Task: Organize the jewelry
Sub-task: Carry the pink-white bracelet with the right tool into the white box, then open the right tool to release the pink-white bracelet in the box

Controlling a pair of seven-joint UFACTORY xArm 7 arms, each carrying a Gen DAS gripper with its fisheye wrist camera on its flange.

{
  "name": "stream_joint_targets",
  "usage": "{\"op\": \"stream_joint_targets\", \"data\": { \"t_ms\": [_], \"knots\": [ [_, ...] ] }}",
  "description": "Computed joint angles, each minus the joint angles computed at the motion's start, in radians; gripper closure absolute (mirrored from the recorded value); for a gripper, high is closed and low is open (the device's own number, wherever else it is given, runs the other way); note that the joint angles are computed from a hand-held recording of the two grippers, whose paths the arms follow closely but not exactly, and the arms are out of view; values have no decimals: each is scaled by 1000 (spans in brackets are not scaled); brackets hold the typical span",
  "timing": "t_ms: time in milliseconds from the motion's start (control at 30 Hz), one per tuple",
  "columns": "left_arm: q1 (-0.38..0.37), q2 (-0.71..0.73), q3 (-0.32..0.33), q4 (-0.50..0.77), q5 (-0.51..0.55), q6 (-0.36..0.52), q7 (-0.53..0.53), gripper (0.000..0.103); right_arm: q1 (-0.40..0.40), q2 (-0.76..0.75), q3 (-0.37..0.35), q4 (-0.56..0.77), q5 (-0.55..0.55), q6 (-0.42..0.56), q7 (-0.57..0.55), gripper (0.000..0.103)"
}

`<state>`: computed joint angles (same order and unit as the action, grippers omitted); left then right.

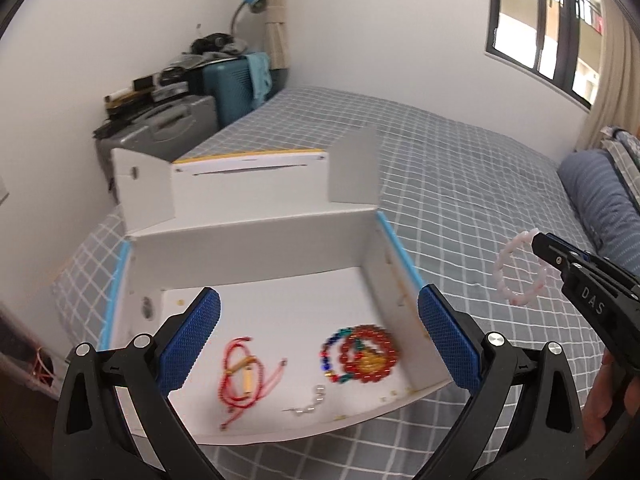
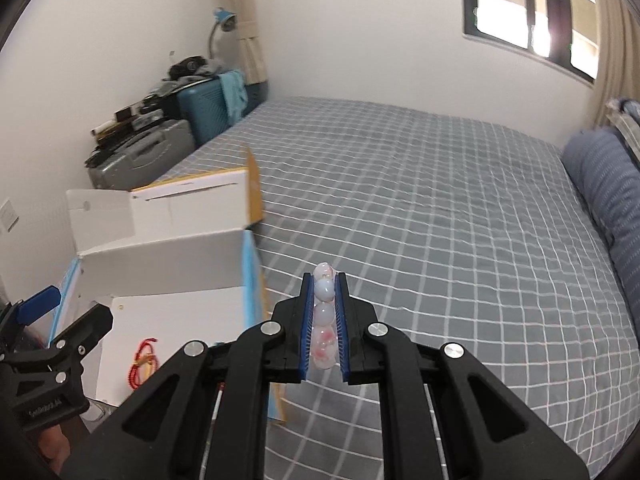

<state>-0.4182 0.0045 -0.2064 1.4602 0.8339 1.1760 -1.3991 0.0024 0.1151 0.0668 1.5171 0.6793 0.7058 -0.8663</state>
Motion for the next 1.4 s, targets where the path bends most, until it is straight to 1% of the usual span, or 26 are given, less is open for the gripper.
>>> {"op": "stream_joint_targets", "data": {
  "t_ms": [200, 400, 600, 667, 833, 900, 1100, 1167, 1200, 1233, 1267, 1300, 1333, 1367, 1400],
  "knots": [
    [33, -94, -7, -117, -15, -4, -16, 6, 51, -65, 20, -87, 27, -42, -46, 93],
    [75, -135, -27, -202, -29, -12, -23, 5, 103, -62, 30, -129, 24, -59, -46, 93],
    [114, -164, -26, -283, -55, -43, -30, 5, 146, -38, 48, -159, -32, -88, -18, 93],
    [125, -167, -26, -300, -62, -49, -29, 5, 153, -22, 52, -155, -55, -82, -2, 93],
    [143, -170, -36, -332, -21, -67, -52, 5, 168, 5, 63, -171, -125, -98, 44, 93],
    [148, -174, -31, -346, -21, -88, -61, 5, 170, 17, 66, -171, -148, -95, 65, 93],
    [160, -177, -26, -362, -39, -100, -58, 6, 167, 21, 76, -179, -165, -99, 70, 92],
    [162, -181, -30, -364, -36, -94, -61, 5, 160, 14, 80, -180, -136, -90, 51, 78],
    [163, -184, -32, -365, -35, -90, -65, 5, 155, 10, 81, -179, -112, -84, 34, 58],
    [162, -190, -36, -368, -32, -85, -72, 5, 145, -6, 83, -190, -58, -92, 0, 45],
    [161, -195, -40, -367, -30, -78, -76, 5, 140, -19, 79, -198, -30, -97, -20, 43],
    [159, -200, -47, -364, -28, -67, -81, 5, 139, -29, 75, -204, -14, -99, -33, 38],
    [158, -208, -51, -366, -25, -63, -87, 5, 136, -48, 70, -216, 13, -102, -59, 28],
    [156, -219, -58, -369, -20, -59, -97, 5, 134, -69, 64, -233, 45, -111, -86, 23],
    [153, -229, -66, -371, -16, -54, -106, 5, 136, -86, 56, -249, 63, -127, -99, 14]
  ]
}}
